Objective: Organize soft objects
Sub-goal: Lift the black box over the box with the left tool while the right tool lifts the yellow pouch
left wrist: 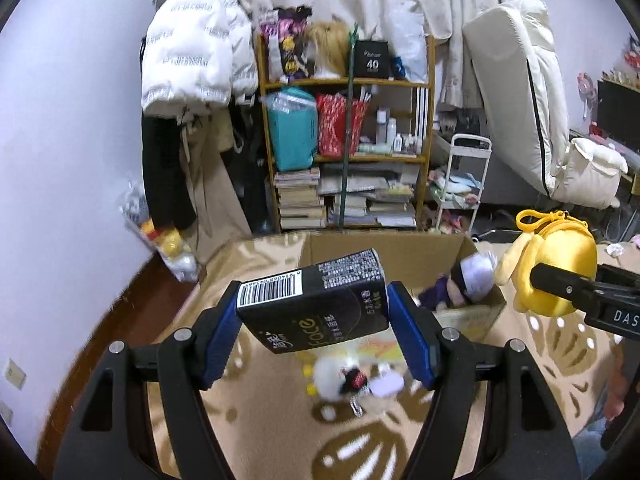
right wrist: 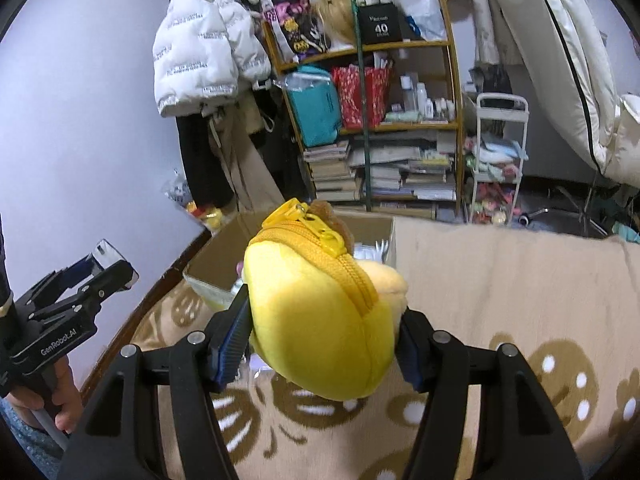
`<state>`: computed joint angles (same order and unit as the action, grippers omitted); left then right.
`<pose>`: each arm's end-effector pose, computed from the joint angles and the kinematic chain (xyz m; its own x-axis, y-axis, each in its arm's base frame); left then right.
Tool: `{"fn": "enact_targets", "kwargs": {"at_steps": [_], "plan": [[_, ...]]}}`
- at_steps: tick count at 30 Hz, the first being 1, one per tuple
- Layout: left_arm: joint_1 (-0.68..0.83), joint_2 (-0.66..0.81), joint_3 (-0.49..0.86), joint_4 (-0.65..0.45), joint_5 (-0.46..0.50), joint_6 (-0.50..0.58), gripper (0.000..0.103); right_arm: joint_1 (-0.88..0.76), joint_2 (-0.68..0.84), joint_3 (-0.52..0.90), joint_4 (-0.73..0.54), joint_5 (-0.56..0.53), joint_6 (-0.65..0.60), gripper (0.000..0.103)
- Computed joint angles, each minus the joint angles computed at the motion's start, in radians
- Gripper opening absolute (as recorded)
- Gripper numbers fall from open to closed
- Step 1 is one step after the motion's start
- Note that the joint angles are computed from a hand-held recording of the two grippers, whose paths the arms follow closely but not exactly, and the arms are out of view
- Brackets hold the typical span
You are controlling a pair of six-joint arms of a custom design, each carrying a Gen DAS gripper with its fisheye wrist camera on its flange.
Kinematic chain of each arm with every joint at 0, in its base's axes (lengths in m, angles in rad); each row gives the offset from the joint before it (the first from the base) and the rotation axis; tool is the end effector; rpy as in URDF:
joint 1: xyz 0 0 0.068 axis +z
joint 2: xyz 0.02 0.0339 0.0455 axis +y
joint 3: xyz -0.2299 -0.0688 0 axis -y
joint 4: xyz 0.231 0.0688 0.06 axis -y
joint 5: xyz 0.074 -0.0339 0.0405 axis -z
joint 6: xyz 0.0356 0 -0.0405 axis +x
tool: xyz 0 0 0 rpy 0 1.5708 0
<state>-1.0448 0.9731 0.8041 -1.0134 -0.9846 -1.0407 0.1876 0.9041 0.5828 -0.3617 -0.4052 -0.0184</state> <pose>0.1079 -0.1269 0.2371 -0.5111 -0.0703 -0.8567 -0.2391 0.9689 0.0631 0.1926 0.0509 0.2108 -0.6113 -0.1333 -0.7801 -0.4831 0.8436 0.2345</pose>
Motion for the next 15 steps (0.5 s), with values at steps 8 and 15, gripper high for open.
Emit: {"fn": "enact_targets", "kwargs": {"at_steps": [8, 15], "plan": [[0.173, 0.008, 0.014, 0.245, 0.060, 0.304, 0.070, 0.040, 0.111, 0.100, 0.103, 0.025, 0.020, 0.067], [0.318, 0.030, -0.009, 0.431, 0.159, 0.491, 0.070, 0.097, 0.224, 0.157, 0.218, 0.070, 0.002, 0.069]]}}
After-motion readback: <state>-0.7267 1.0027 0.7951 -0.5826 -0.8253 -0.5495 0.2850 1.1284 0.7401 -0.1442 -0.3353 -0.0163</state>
